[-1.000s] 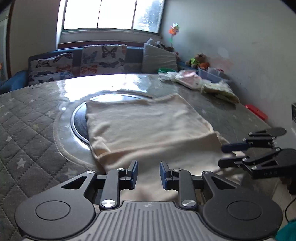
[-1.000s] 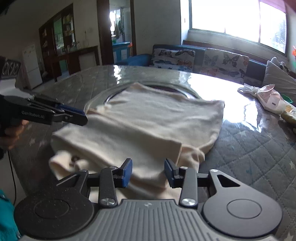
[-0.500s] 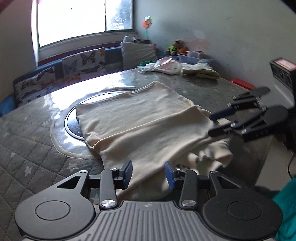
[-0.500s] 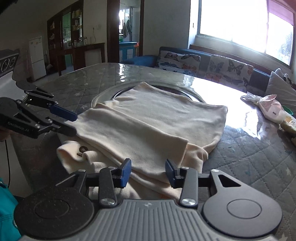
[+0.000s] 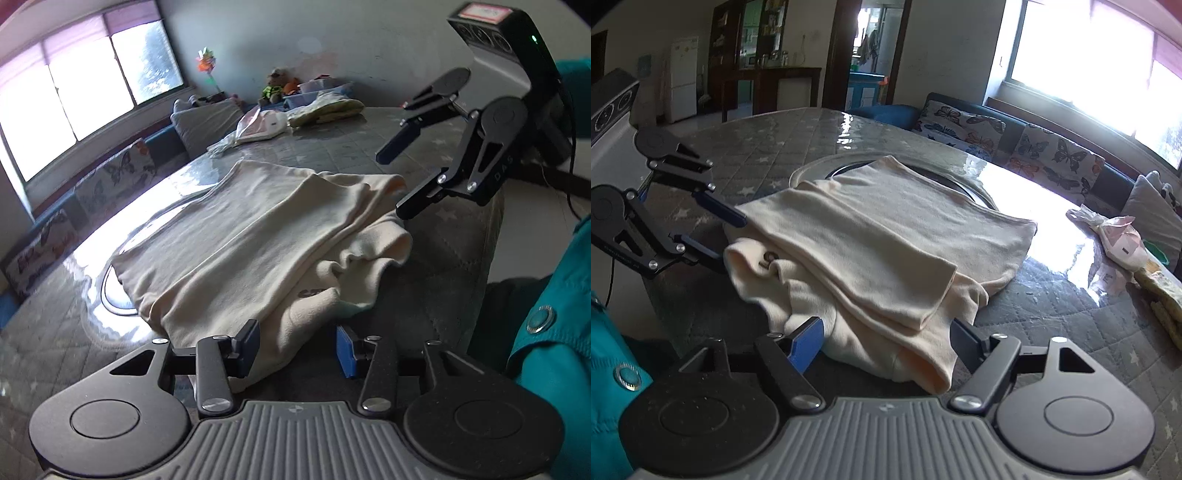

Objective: Fold clothes
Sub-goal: 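Release the folded side with the left gripper and withdraw, then grasp the shirt hem with both grippers and lift it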

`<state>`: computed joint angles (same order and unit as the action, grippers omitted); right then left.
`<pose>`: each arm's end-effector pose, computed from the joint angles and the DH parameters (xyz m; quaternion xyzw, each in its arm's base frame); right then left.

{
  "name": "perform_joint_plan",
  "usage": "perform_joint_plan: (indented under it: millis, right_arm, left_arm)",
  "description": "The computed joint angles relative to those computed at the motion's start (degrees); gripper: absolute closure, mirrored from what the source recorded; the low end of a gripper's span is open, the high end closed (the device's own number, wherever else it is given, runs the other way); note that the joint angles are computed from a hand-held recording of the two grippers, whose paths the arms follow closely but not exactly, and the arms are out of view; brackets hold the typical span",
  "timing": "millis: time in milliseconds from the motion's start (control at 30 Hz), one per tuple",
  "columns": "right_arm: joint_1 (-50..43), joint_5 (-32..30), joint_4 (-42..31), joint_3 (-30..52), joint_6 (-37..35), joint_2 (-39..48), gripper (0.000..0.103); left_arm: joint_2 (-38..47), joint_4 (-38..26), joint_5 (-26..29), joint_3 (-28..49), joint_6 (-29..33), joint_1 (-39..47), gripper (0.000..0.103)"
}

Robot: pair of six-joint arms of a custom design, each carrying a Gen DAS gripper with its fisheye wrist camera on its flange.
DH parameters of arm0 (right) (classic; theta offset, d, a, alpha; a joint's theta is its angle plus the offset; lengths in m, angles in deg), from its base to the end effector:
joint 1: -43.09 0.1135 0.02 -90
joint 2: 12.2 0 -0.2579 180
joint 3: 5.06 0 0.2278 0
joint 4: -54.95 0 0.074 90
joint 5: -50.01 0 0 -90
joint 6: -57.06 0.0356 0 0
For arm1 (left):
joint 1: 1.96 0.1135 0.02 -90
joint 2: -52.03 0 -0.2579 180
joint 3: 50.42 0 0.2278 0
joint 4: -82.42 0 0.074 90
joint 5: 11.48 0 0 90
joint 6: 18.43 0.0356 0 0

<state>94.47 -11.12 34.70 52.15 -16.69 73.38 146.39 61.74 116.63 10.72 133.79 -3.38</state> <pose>0.1820 0.2003 0.1835 -0.1894 0.8903 -0.0033 0.4141 0.2896 -0.0292 0.1634 0.5598 0.7103 -0.1195 0.4097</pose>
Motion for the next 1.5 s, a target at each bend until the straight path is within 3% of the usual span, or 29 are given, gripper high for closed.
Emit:
perform_joint_plan:
  millis: [100,233,300,600,700,800,867,967,1133,1333,1367,1433,1500]
  right_arm:
    - [0.5,0.1,-0.4,-0.4,-1.1,0.3,0.025]
    - [1.2,-0.3,-0.2,-1.1,-3.3,0.8,0.024]
    - [1.8,-0.1,0.3,-1.4,-4.9,1.2,0.024]
    - [1.3,-0.4,10.7,-2.3,-13.3,5.7,0.025]
    - [-0.8,-2.4,14.5,-1.4,-15.7,8.2,0.032]
    - [-3.8,-6.5,15.3,0.2,-16.2,9.8,0.046]
    - [-5.9,-9.6,13.5,1.6,-14.7,10.0,0.064]
    - [-8.7,-14.1,11.3,2.9,-11.8,9.2,0.074]
    - [-12.5,-20.4,8.7,5.0,-7.0,8.8,0.080]
    - [-13.5,-22.1,7.9,6.2,-5.4,8.5,0.082]
    - [-13.5,-21.9,7.9,6.2,-5.5,8.5,0.083]
    - [-13.1,-21.0,7.9,6.4,-5.7,8.7,0.083]
    - [-12.4,-19.7,8.3,6.0,-6.1,8.8,0.087]
  left_arm:
    - [0.3,1.7,1.1,-1.0,0.5,0.1,0.058]
    - [1.1,3.0,2.7,-0.5,-2.5,0.1,0.082]
    - [1.9,2.7,3.9,1.2,-5.6,0.3,0.089]
    - [7.3,-1.8,6.7,12.5,-18.9,0.3,0.093]
    - [9.1,-2.4,6.8,15.1,-20.5,-0.2,0.093]
    - [10.8,-4.5,7.0,17.7,-20.6,-0.3,0.092]
    - [11.0,-6.3,7.6,17.9,-18.9,0.2,0.089]
    - [10.3,-7.3,7.7,16.8,-15.5,1.2,0.087]
    - [6.9,-5.0,7.2,11.0,-10.3,2.4,0.061]
    - [4.6,1.9,4.2,4.7,-6.8,1.6,0.057]
    - [4.7,2.9,2.8,4.3,-6.6,1.1,0.058]
    - [6.1,3.9,0.8,4.9,-6.4,0.9,0.082]
    - [7.4,2.7,1.5,6.7,-7.5,1.5,0.091]
